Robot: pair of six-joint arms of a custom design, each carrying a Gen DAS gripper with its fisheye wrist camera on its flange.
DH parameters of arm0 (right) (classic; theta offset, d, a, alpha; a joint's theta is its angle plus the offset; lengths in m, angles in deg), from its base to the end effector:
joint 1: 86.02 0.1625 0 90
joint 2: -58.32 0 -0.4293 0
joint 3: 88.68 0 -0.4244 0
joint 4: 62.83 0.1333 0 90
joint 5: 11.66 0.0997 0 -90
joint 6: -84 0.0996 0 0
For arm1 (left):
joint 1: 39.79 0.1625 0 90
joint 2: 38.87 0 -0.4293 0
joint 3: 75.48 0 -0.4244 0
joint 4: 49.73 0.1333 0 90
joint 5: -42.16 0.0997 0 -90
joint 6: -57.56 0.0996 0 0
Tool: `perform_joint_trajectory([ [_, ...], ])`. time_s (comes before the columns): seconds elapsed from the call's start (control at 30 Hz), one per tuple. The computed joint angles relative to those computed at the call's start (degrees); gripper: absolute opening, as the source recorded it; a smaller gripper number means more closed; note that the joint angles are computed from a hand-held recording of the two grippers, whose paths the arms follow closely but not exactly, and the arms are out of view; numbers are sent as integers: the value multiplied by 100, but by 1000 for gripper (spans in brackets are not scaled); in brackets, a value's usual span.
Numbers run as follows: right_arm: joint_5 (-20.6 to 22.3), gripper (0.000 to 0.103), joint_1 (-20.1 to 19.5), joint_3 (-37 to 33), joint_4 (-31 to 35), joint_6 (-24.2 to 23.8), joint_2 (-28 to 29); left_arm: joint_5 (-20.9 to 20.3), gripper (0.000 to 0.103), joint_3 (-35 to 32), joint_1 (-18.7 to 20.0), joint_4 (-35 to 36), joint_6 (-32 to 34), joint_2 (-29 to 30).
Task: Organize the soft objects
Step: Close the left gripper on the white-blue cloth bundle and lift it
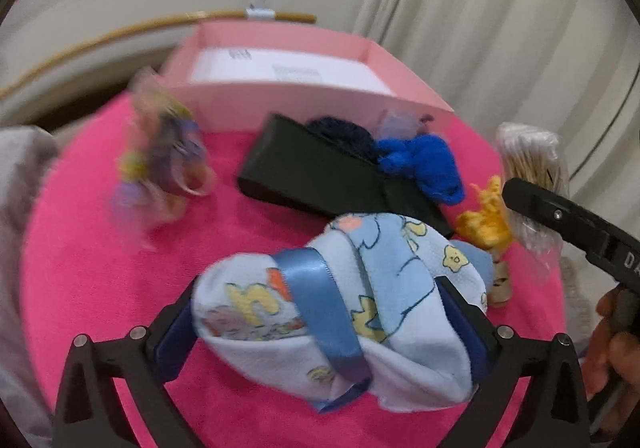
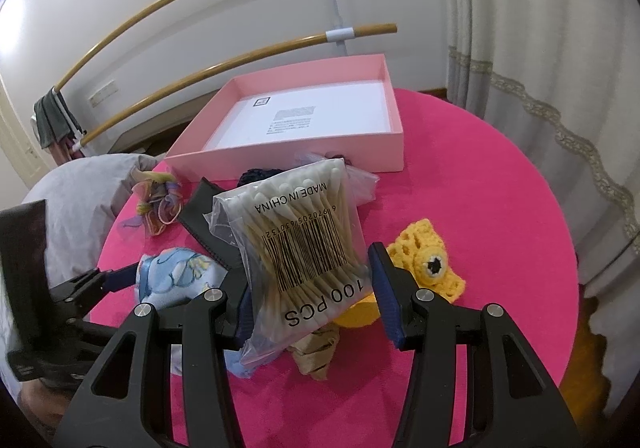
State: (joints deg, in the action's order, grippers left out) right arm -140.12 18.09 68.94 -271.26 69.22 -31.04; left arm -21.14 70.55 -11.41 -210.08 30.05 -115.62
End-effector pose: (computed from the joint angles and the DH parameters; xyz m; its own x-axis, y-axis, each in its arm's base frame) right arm 0.1389 -0.2597 0.2242 -0.8070 0.1049 0.5811 -0.3744 0.6701 -0.6409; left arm -0.2232 -0.3230 0.0963 -0.7895 0.4741 -0.3898 0.5806 0.7827 -0.2241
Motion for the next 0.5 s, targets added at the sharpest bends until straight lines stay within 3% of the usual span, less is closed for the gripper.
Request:
perform_joint_trajectory([
  [0.13, -50, 47, 27, 1, 17, 25, -29, -105, 103, -38, 74, -495, 209, 288],
  [0.2, -54, 47, 27, 1, 16, 36, -44, -315, 79, -23, 105, -708, 362, 335],
  [0.23, -60, 47, 30, -1, 15, 43, -40, -359, 76, -2, 88, -733, 344, 329],
  [0.3, -65, 47, 30, -2, 11, 60, -22, -273, 61, 56, -38, -748, 366, 292],
  [0.4, -86, 47, 77, -20, 2, 99, 37, -161, 50, 100, -172, -646, 328, 141],
  [0.5, -70, 47, 99, -31, 34, 102, 35, -101, 46, 116, -226, -516, 278, -33],
])
